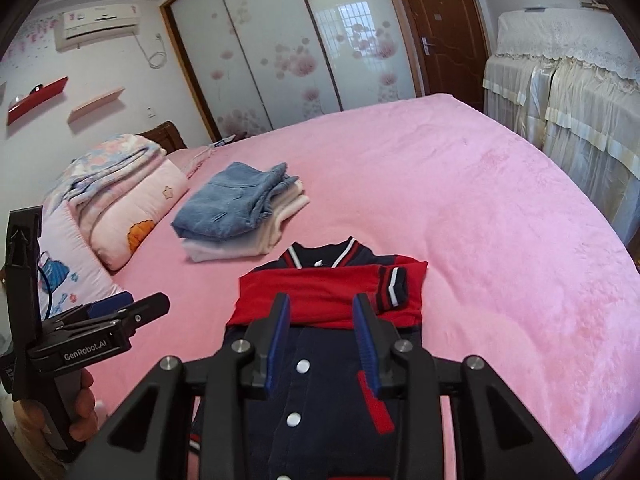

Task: Fold large clothes
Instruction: 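Grasp the striped hem with both grippers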

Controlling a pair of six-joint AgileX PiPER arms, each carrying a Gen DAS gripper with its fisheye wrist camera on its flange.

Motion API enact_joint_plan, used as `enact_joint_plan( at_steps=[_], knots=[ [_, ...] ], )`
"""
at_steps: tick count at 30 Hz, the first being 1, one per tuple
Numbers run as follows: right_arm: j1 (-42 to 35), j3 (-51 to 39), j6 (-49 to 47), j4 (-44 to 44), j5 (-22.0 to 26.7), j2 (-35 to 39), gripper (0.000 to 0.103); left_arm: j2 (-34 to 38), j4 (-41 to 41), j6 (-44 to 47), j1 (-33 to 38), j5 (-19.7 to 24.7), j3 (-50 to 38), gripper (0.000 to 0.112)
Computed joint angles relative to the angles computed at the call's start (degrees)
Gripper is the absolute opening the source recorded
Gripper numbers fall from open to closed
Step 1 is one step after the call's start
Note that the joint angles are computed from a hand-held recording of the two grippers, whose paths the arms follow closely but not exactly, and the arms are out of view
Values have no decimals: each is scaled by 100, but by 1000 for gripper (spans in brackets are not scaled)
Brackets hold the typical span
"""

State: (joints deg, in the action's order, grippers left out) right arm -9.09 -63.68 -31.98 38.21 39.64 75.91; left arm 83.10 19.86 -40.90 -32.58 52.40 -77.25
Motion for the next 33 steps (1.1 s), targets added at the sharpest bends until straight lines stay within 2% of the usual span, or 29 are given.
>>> enact_joint_plan(
  at_steps=[4,8,11,15,18,22,29,33],
  knots=[
    [-79,516,-360,147,108,-428,33,-455,-179,-130,-117,-171,736,80],
    [-118,1048,-576,111,76,-663,33,-876,-212,-321,-76,-693,1679,80],
    [-273,1489,-911,183,84,-689,33,-1077,-745,-26,276,-1090,2374,80],
    [-506,2116,-1180,-1,-28,-677,33,-1221,-1883,1017,989,-1731,3321,80],
    [-903,2501,-1649,199,-42,-557,33,-1162,-3092,2297,1533,-2201,3955,80],
    [-1344,2816,-2092,450,-105,-281,33,-1024,-4328,3547,1841,-2638,4479,78],
    [-1746,2831,-2508,717,-173,305,33,-753,-6425,5740,2086,-2993,4988,77],
    [-1952,2800,-2926,989,-31,616,33,-562,-7729,7209,2343,-2992,5114,77]
  ],
)
